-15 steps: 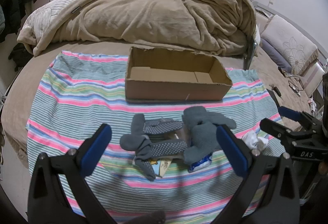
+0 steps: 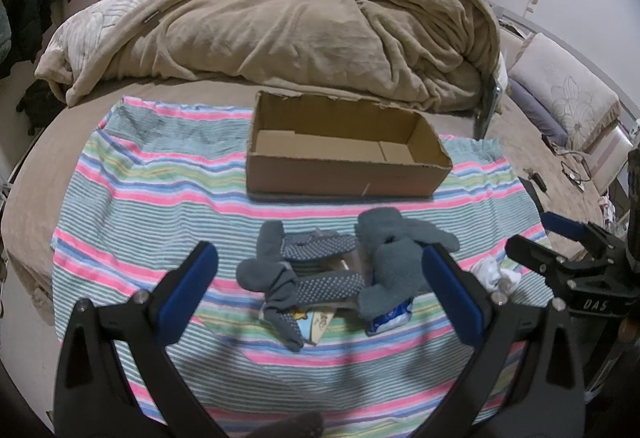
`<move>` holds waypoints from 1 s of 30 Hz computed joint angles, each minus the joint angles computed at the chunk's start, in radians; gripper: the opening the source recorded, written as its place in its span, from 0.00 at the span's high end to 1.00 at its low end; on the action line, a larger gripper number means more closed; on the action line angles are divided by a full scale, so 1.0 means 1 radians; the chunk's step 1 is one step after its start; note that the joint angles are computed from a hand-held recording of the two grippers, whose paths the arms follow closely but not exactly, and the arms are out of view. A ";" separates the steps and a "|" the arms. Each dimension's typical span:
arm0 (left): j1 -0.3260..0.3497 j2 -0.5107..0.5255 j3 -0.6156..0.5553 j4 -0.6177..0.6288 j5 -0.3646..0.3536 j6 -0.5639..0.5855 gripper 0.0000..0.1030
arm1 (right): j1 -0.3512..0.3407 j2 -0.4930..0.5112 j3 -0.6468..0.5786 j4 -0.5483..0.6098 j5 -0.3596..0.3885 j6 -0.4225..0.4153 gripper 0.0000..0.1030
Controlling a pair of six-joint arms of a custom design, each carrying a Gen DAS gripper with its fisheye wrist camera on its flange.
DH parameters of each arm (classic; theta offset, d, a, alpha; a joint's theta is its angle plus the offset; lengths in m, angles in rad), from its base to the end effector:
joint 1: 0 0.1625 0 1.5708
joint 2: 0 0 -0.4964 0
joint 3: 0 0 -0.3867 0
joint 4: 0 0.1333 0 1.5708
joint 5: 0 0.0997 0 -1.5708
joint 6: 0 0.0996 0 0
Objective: Organize objects
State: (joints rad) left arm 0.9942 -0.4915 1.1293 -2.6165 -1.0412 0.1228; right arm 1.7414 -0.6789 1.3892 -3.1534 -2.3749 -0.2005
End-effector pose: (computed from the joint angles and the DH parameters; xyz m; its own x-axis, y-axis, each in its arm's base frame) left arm -0.3225 -0.8327 0.1272 -0.7652 0.3945 -0.5088 0.5987 0.7267 -0.3369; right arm 0.1959 -0.7745 0.2540 -0.7400 0.2910 0.6064 -0.2618 0.7058 -0.6582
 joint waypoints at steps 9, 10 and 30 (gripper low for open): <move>0.003 -0.007 0.009 0.015 -0.020 -0.002 0.00 | 0.001 -0.001 0.007 -0.004 0.003 0.000 0.00; 0.002 -0.008 0.010 0.014 -0.018 -0.001 0.00 | 0.002 -0.001 0.008 -0.004 0.002 0.001 0.00; 0.005 -0.012 0.014 0.003 -0.037 0.011 0.00 | 0.005 -0.003 0.011 -0.006 0.004 0.002 0.00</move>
